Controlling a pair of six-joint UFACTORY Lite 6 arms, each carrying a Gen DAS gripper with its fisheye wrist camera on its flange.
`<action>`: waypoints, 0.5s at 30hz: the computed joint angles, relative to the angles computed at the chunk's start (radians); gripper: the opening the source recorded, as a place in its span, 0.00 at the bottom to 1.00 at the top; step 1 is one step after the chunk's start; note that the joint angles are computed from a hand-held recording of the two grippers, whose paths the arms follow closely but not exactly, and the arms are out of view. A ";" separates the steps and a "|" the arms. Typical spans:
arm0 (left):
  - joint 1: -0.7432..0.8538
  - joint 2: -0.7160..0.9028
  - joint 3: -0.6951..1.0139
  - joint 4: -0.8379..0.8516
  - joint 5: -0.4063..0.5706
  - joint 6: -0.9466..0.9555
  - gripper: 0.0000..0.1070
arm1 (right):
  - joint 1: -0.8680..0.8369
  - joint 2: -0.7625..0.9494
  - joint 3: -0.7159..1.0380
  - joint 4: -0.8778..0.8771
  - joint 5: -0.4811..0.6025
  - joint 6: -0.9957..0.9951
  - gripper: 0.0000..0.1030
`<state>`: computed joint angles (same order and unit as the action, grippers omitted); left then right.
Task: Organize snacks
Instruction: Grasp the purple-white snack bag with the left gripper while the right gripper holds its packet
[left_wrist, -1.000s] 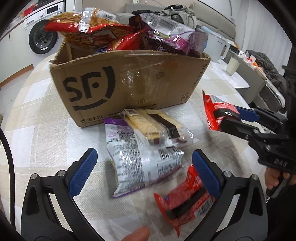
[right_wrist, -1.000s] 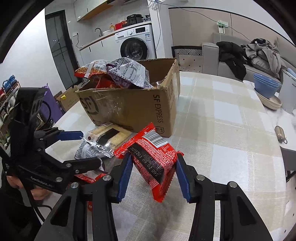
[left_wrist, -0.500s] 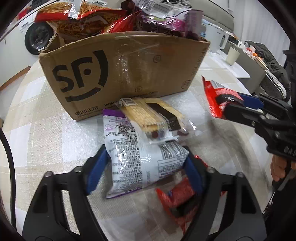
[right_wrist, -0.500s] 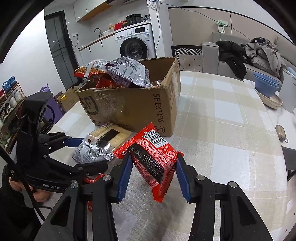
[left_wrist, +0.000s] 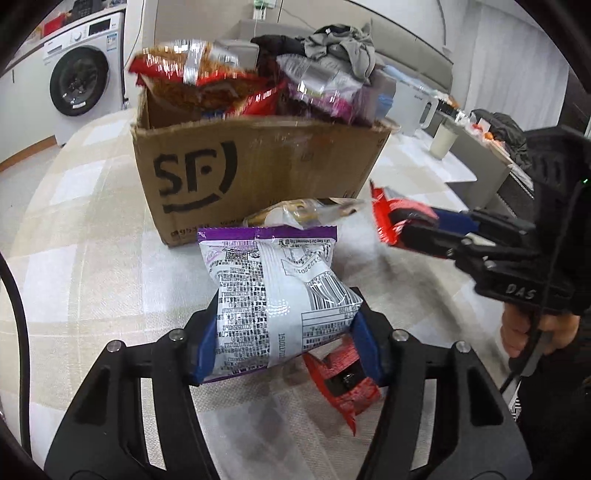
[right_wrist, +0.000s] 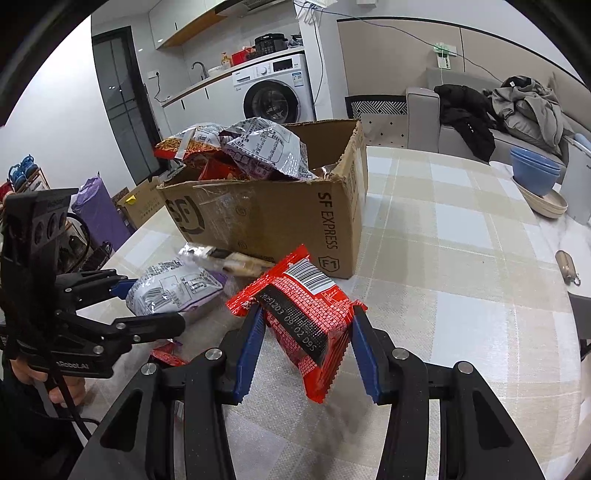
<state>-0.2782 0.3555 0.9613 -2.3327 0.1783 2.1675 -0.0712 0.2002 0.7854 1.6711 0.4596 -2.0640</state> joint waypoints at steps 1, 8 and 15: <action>-0.001 -0.022 -0.015 -0.014 0.005 0.014 0.55 | 0.000 -0.001 -0.002 0.011 0.003 -0.007 0.46; 0.039 -0.165 -0.120 0.052 0.040 -0.045 0.55 | 0.001 -0.052 -0.038 0.085 0.055 -0.069 0.46; 0.178 -0.347 -0.242 0.364 0.121 -0.287 0.55 | -0.009 -0.105 -0.081 0.131 0.103 -0.112 0.46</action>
<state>-0.1004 0.0081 0.7198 -1.9684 0.2996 1.8807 -0.0801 0.0956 0.7043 1.8021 0.5631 -2.1760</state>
